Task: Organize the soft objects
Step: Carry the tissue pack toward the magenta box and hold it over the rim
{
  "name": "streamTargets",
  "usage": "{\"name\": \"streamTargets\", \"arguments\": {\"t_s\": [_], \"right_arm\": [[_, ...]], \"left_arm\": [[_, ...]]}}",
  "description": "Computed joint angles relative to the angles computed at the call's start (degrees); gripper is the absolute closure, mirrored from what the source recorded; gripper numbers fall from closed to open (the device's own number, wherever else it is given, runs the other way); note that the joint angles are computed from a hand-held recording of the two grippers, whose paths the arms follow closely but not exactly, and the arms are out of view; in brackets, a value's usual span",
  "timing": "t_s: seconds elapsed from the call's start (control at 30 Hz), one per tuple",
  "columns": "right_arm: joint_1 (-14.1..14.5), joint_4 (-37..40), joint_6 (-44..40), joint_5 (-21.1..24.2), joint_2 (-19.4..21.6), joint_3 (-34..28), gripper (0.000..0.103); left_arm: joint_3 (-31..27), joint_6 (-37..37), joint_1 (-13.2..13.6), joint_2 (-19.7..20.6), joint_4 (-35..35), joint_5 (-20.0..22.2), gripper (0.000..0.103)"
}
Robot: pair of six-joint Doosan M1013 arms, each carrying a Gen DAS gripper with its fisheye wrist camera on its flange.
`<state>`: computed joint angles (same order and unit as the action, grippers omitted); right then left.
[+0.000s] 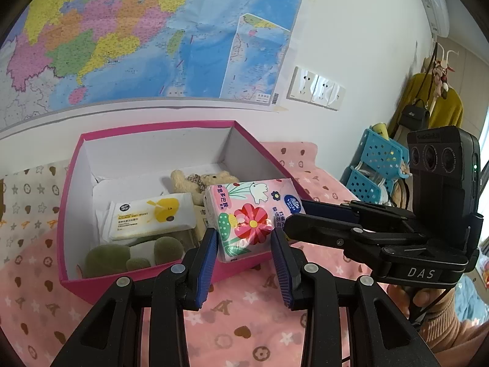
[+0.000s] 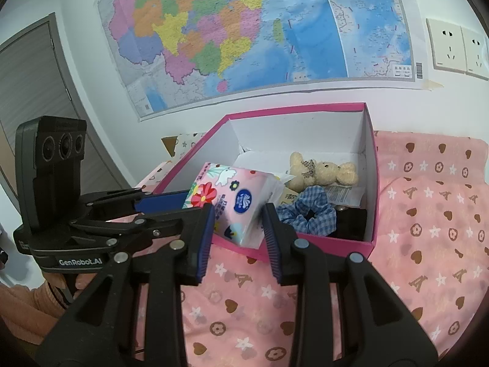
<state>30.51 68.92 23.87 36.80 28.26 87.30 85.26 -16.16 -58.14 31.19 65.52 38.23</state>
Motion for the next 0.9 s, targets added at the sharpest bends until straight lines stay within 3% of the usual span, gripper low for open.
{"name": "streamTargets", "arguments": {"t_s": [0.9], "right_arm": [[0.39,-1.32,1.83,-0.76,0.7,-1.31,0.067]], "left_arm": [[-0.74,1.33,0.83,0.47,-1.69,-0.16,0.068]]}}
